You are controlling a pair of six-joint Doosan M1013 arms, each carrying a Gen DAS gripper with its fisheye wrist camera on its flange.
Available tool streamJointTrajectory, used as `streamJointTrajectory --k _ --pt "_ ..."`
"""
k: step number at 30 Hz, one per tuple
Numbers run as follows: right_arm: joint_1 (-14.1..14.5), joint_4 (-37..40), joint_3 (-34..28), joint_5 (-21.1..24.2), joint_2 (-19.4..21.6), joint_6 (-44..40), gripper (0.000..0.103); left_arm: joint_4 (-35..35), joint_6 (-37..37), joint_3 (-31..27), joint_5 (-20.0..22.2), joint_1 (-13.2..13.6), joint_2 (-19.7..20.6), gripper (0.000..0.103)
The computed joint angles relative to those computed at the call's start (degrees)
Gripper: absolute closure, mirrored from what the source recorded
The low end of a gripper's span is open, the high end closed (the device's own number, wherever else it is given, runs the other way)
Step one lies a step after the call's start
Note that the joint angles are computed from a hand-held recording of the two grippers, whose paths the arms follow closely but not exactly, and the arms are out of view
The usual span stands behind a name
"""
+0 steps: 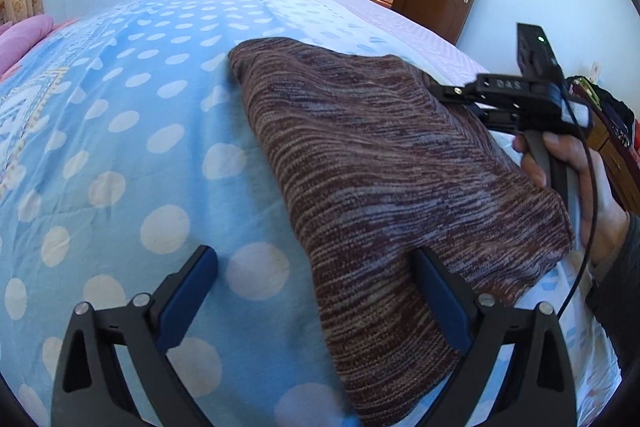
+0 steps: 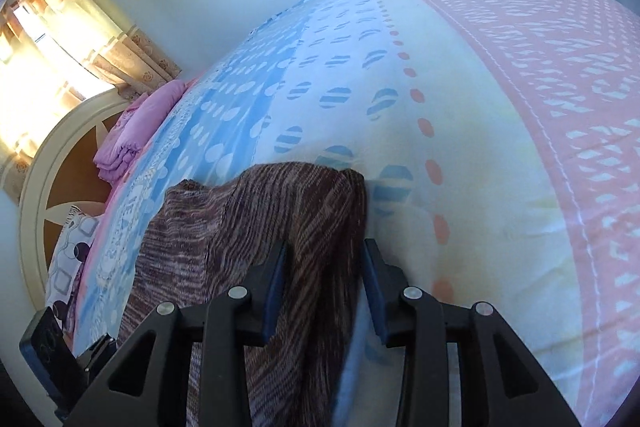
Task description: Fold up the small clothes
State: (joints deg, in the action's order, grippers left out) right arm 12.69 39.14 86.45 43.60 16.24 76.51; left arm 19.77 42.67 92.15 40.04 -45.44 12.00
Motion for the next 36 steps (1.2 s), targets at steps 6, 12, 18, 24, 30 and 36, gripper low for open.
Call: streamJointTrajectory --k 6,12,18,24,30,36 --pt "-0.38 4.21 -0.43 0.73 1.00 -2.47 0.067 -0.58 1.03 -0.33 -0.15 0.01 0.22 0.010" --pt "-0.62 7.12 -0.37 2.66 1.17 -6.81 0.075 -1.57 2.43 -0.50 -1.37 0.14 0.33 0.020" --pt "-1.04 8.99 -0.11 3.25 1.25 -7.49 0.078 -4.61 5.76 -0.49 -3.48 0.51 0.34 0.041" --pt "-0.38 6.91 0.31 1.50 0.73 -7.77 0.080 -3.79 6.09 -1.07 -2.38 0.10 0.68 0.043" --pt "1.33 0.18 0.51 -1.39 -0.76 -3.09 0.086 -2.50 5.93 -1.79 -0.77 -0.48 0.39 0.075" --pt "1.60 3.69 2.30 -3.90 -3.54 -4.82 0.089 1.05 4.83 -2.94 1.83 -1.94 -0.39 0.079"
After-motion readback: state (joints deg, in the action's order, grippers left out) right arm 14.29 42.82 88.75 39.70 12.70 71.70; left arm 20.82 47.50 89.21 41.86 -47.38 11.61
